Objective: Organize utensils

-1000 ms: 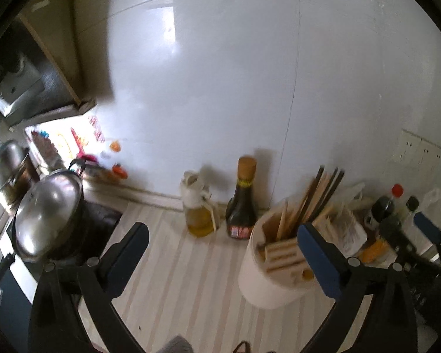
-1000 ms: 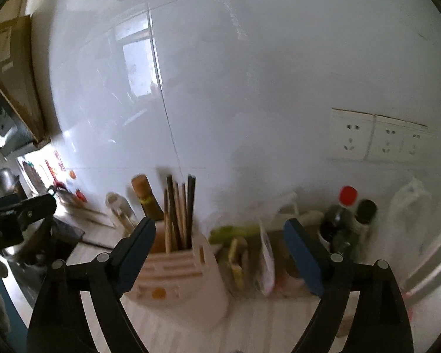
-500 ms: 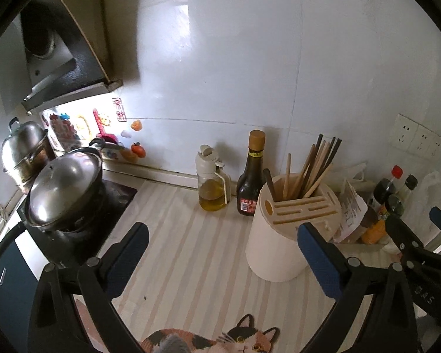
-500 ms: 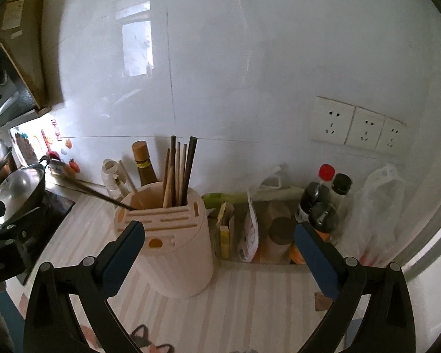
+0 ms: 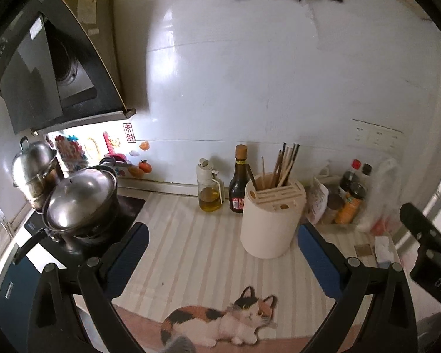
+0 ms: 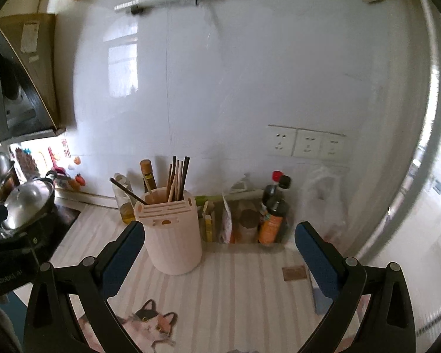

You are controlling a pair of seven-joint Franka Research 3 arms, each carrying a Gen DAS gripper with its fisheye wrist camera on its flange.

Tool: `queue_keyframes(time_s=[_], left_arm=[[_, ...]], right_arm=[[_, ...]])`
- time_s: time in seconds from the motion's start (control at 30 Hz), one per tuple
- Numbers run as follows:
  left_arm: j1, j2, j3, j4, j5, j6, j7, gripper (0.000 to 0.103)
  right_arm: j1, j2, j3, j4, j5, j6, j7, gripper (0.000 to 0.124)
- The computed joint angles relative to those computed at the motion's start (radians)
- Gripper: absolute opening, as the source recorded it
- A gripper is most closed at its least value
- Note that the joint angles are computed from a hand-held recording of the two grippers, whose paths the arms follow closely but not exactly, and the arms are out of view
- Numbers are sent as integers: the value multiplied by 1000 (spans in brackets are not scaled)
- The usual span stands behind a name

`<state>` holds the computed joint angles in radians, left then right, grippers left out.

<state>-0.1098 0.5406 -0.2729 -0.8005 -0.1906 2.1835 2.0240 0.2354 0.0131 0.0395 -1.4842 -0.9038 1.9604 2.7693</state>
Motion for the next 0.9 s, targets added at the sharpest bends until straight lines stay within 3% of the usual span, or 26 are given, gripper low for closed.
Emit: queue_keyframes(time_s=[0.17,0.43,0.9], left_arm=[[93,-138,-25,-170,-120,2,98,103],[143,-266,8,-315,-256,-1,187,103],[138,-363,62,-434,-321,35,225,103]], right_arm=[[58,-14,50,43,-52,-153,53,103],[148,-5,98,121,-107,-332,78,103],[184,-40,116,105,-127,-356,101,103]])
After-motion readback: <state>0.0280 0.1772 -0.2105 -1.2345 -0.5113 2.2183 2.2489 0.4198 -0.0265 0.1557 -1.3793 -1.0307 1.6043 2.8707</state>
